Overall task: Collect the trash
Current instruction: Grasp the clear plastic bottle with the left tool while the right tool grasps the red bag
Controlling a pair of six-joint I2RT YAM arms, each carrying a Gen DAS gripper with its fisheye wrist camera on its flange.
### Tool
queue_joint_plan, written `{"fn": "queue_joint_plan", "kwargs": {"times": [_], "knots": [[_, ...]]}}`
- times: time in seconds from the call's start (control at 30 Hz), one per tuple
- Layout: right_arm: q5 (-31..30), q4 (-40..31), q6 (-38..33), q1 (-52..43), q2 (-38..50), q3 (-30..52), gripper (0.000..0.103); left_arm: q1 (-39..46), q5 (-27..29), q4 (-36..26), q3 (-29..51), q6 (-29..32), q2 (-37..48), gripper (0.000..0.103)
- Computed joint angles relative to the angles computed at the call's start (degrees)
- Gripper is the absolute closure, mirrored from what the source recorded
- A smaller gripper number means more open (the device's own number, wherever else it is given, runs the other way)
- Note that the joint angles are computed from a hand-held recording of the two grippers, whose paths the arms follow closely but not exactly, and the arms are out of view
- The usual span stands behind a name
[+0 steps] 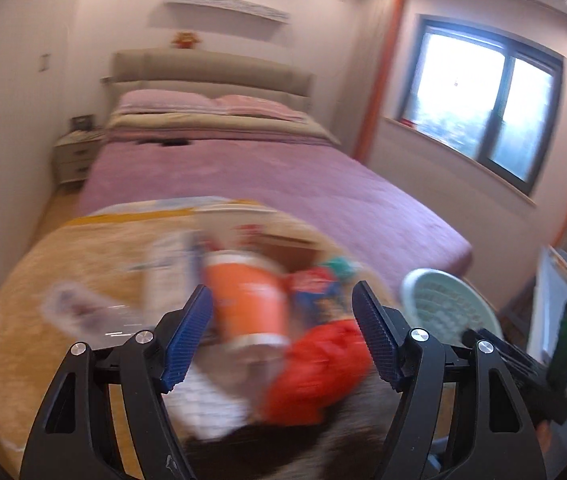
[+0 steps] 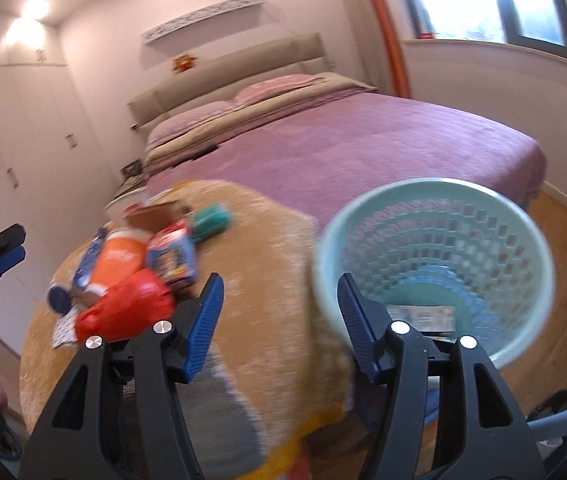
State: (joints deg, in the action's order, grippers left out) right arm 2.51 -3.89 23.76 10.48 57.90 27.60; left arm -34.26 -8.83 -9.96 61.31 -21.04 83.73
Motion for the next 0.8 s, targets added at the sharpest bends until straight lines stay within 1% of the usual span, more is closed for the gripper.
{"fn": "queue_joint_plan", "kwargs": {"times": [0.07,0.13,0.2,0.3,0.4,0.47,0.5,0.53,0.57,0.6,0.67,0.7,0.77,0.8], "knots": [[2.2,2.8,1.2,4.6,3.7,0.6,0.047,4.2,1.7,0.0,-2.3,0.1,-2.1,0.033],[4.5,5.2,2.3,8.9,7.7,1.6,0.047,8.4,2.0,-1.4,-3.1,0.0,-2.9,0.033],[6.0,6.8,3.2,12.3,11.2,2.9,0.047,11.8,2.7,-3.1,-2.6,-0.2,-2.2,0.033],[7.4,7.8,4.0,16.3,15.8,5.4,0.047,15.3,3.2,-6.9,0.0,-1.1,1.1,0.033],[8.2,7.9,3.9,18.5,17.6,6.5,0.047,17.7,2.2,-5.9,0.8,-0.2,4.1,0.033],[9.0,7.3,3.4,19.1,18.0,6.7,0.047,19.5,3.1,-4.3,2.3,2.1,6.6,0.033],[9.3,6.9,3.5,19.5,18.1,6.9,0.047,20.3,3.5,-3.0,1.4,3.1,6.5,0.032],[9.3,6.6,3.5,19.6,18.0,6.8,0.047,21.2,3.7,-2.6,2.4,4.2,7.6,0.031],[9.4,6.4,3.7,19.6,17.7,6.7,0.047,22.2,4.0,-3.0,3.8,5.0,9.2,0.031],[9.5,6.2,3.9,19.6,17.8,6.7,0.047,23.3,4.6,-4.8,6.7,5.2,11.1,0.031],[9.5,5.8,4.2,19.6,17.6,6.7,0.047,24.0,5.4,-7.9,8.5,3.9,11.6,0.032],[9.5,5.9,4.3,19.6,17.6,6.8,0.047,24.0,5.8,-8.6,8.4,3.0,11.3,0.031],[8.9,6.3,4.7,19.4,18.0,6.8,0.047,22.9,5.2,-12.2,7.2,-0.7,9.6,0.03],[8.5,6.4,4.8,19.2,18.2,7.0,0.047,22.0,4.0,-12.9,5.8,-3.4,8.5,0.025]]}}
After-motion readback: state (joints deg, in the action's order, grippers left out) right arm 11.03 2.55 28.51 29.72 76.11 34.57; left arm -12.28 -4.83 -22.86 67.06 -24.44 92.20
